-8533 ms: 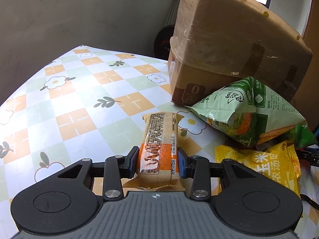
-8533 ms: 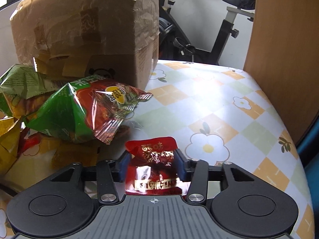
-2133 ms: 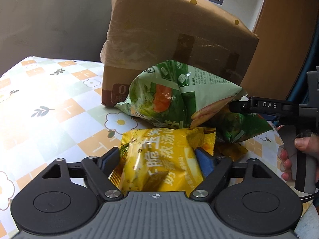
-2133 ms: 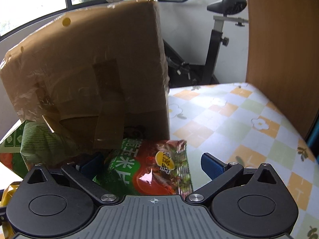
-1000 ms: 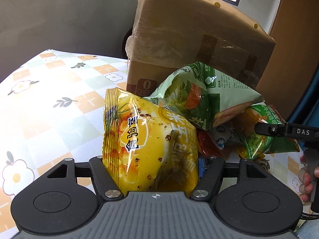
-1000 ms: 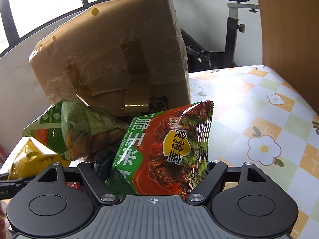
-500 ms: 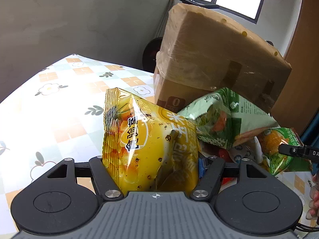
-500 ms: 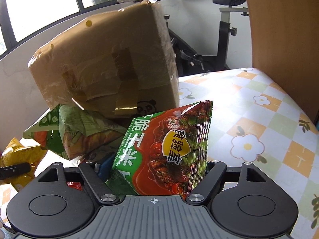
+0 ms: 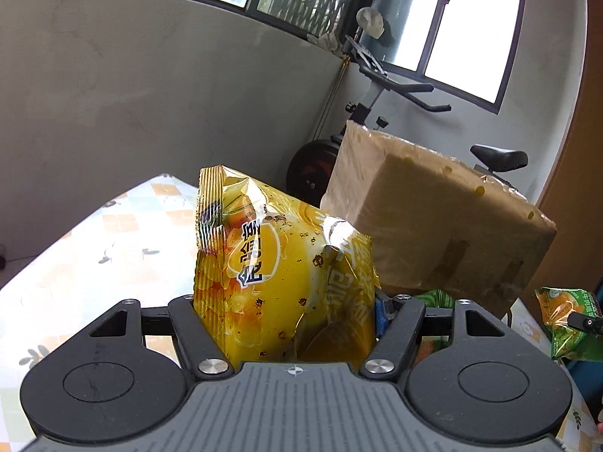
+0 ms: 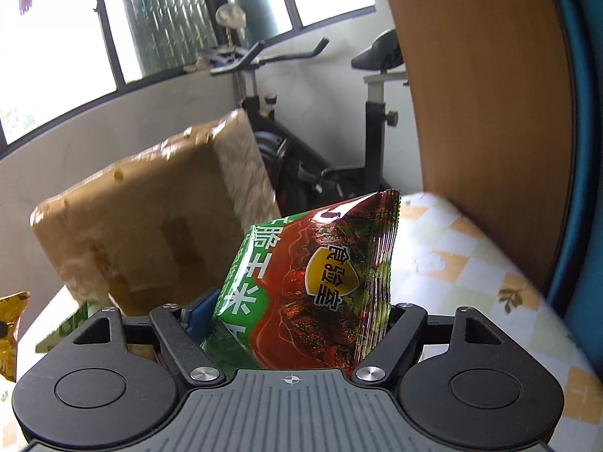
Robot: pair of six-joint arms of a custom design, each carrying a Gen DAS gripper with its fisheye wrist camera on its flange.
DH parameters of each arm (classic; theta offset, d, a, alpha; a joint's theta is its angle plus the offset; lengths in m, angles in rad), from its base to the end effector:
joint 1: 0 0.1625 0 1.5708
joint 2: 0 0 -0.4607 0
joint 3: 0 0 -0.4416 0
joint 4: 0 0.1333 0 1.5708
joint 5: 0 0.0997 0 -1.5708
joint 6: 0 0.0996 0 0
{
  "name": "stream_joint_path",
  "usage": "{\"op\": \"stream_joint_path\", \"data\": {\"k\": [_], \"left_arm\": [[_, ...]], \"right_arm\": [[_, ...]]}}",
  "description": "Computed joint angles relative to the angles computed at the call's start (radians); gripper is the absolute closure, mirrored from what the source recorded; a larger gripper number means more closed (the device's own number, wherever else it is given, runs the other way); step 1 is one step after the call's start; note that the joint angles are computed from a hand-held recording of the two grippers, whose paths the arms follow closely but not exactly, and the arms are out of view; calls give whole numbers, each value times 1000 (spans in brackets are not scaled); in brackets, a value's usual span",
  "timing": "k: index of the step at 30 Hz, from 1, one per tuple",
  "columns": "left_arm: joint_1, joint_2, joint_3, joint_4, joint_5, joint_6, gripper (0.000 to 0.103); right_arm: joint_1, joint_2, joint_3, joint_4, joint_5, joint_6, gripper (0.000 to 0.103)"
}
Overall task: Organize snacks
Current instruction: 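Lift both chip bags over the box and open both tools to drop them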
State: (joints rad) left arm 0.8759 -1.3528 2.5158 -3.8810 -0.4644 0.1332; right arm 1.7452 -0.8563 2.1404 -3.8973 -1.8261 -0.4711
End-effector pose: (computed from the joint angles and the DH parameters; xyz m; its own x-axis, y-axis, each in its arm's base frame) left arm -0.0574 -0.4161 0.2795 -0.8233 -0.2943 -0.4853 0.3759 0.3580 -0.8547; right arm 0.2037 -0.5330 0.1245 -0.8431 -0.1836 0.5054 -0.5276 0.4637 -0.7118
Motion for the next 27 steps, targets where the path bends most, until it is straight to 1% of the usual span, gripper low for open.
{"op": "stream_joint_path", "data": {"k": [2, 6, 10, 13, 16, 20, 23, 27], "left_arm": [[-13, 8, -16, -33, -1, 50, 32], [-29, 12, -59, -61, -20, 133, 32], [-33, 13, -103, -54, -63, 189, 32], [-34, 19, -143, -37, -104, 207, 32], [-42, 35, -184, -38, -125, 245, 32], [-31, 88, -265, -43, -180, 330, 32], [-24, 124, -318, -28, -208, 365, 32], [4, 165, -383, -2, -249, 402, 32]], "right_arm": [[3, -11, -8, -2, 16, -4, 29], [14, -26, -38, 6, 45, -18, 29], [27, -37, -78, 30, 76, -22, 29], [45, -37, -115, 56, 92, -45, 29], [62, -31, -152, 85, 115, -68, 29], [89, -19, -197, 131, 147, -92, 29], [109, 1, -242, 173, 160, -126, 29], [133, 41, -309, 218, 175, -171, 29]]}}
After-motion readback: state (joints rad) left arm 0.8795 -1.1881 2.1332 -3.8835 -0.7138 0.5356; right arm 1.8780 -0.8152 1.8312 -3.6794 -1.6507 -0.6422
